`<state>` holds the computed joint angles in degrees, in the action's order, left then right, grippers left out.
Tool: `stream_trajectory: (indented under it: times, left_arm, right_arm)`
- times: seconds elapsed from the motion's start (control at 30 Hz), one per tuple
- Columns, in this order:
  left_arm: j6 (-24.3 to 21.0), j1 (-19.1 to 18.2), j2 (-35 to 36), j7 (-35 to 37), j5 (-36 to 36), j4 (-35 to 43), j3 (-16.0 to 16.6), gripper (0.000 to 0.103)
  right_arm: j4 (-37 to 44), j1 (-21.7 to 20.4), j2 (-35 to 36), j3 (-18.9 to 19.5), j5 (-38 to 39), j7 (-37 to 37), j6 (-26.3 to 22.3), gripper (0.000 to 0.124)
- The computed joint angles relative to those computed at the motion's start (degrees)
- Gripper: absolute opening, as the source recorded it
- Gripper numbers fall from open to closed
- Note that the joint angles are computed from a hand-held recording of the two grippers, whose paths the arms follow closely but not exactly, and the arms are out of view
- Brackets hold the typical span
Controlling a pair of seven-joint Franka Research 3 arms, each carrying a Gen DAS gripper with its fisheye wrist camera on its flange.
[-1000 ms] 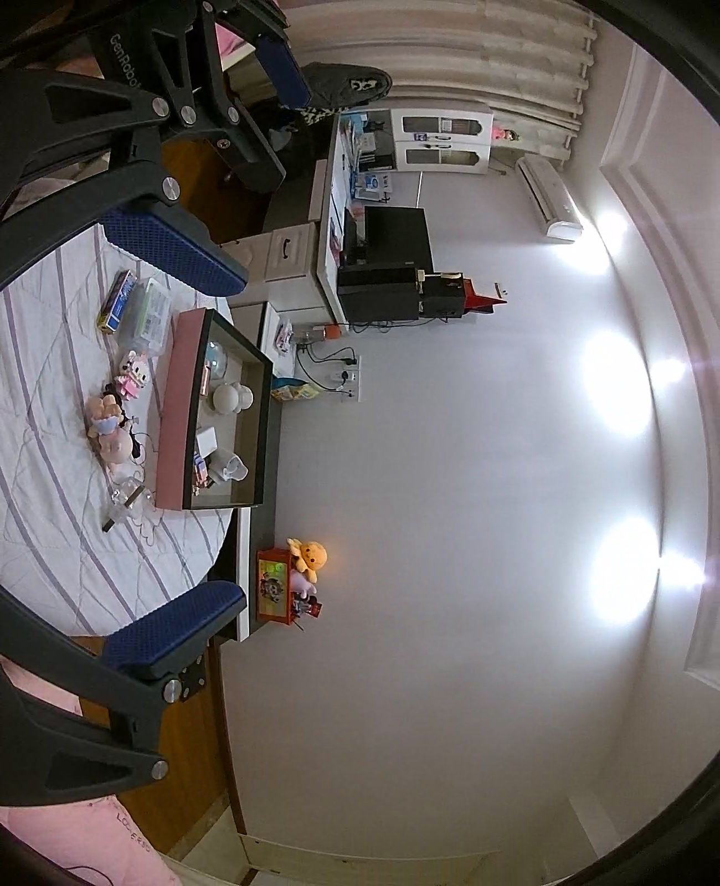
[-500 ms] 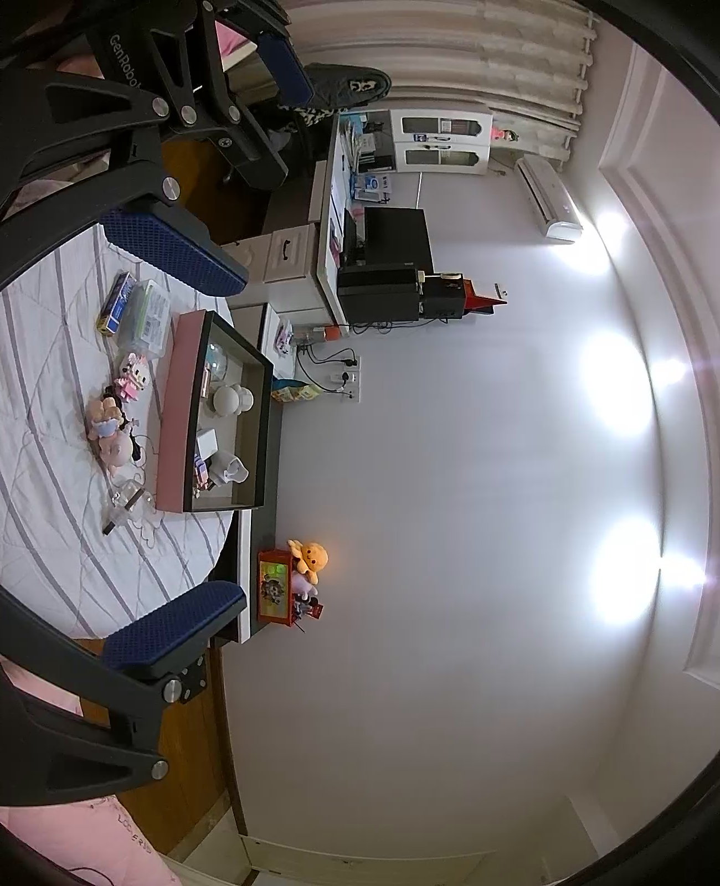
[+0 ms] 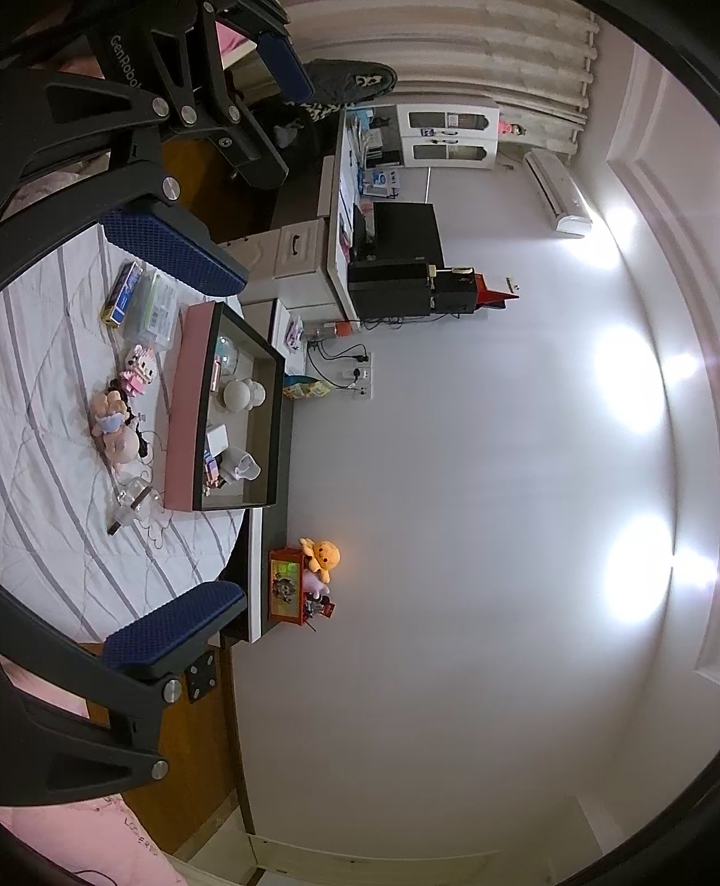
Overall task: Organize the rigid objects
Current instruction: 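Withdraw both tools from the box back over the bed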
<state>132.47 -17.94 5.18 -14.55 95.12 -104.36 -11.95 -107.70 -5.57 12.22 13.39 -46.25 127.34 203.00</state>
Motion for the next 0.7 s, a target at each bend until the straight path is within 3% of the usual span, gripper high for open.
stream_trajectory:
  times: [0.1, 0.3, 0.37, 0.57, 0.7]
  left_arm:
    - [2.50, 0.71, 1.73, 1.23, -1.66, 1.09, 0.79, 0.099]
    - [10.04, 2.36, 6.57, 4.53, -7.88, 3.85, 3.04, 0.099]
    - [12.16, 2.66, 8.27, 5.70, -10.18, 4.54, 3.82, 0.099]
    - [16.74, 3.45, 13.59, 12.80, -20.67, 6.71, 5.78, 0.099]
    - [18.78, 3.35, 16.74, 18.43, -27.71, 8.30, 7.22, 0.099]
  right_arm:
    - [2.14, -1.61, 2.01, 2.07, -2.55, 1.57, -1.83, 0.103]
    - [7.23, -11.56, 8.68, 15.52, -7.99, 1.80, -9.73, 0.103]
    - [8.38, -15.00, 11.50, 20.62, -7.82, -0.66, -12.64, 0.103]
    - [11.41, -19.30, 19.51, 29.90, -3.39, -10.66, -21.05, 0.103]
    - [14.05, -19.40, 24.70, 32.96, 0.80, -17.27, -27.09, 0.103]
